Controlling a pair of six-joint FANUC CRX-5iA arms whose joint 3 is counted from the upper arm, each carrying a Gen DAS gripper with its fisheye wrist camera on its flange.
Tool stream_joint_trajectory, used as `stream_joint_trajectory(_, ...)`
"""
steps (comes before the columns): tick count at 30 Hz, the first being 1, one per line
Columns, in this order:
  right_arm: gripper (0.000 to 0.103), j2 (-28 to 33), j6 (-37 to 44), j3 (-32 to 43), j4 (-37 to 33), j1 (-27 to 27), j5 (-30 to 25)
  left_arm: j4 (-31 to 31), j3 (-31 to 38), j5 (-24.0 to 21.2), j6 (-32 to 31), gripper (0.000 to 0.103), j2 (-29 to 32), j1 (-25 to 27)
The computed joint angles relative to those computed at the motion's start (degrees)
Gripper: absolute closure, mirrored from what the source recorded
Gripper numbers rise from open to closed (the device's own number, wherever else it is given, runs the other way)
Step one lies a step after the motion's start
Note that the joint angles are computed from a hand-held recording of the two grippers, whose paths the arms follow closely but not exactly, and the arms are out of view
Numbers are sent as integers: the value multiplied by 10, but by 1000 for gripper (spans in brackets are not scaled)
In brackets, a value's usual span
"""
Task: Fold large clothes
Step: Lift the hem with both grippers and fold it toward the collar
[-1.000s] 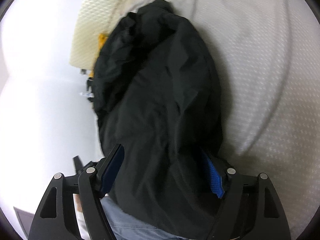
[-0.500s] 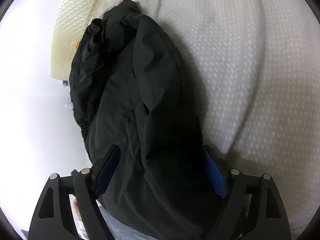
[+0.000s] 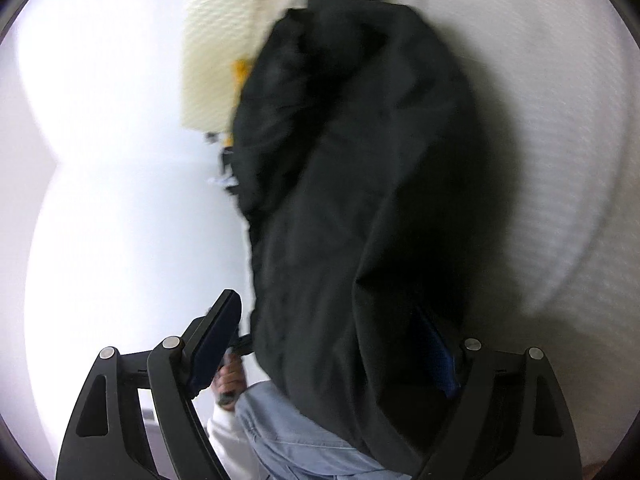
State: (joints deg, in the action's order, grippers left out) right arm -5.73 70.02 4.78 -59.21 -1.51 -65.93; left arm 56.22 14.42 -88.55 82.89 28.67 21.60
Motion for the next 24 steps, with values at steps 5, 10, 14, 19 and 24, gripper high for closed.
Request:
stream_joint_trajectory(5,20,9,-71,-1,72,29,-5,-71,91,-48,48,23,41,-24)
stream_joint_trajectory(10,22,25,-138,1,136,58,-18,-90,135,-77,31,24,62,-42)
stream_joint_trajectory(14,34,27,-77,10,104,59,-7,-75,139,-63,8,38,61,-55)
stream_joint_trajectory(19,63,14,23,28,64,56,31,-22,104,-24,-39,70,42,-60)
stream_joint_trajectory(24,93,-4,28,27,126,83,57,33,37,18,-95,93,-9,-51)
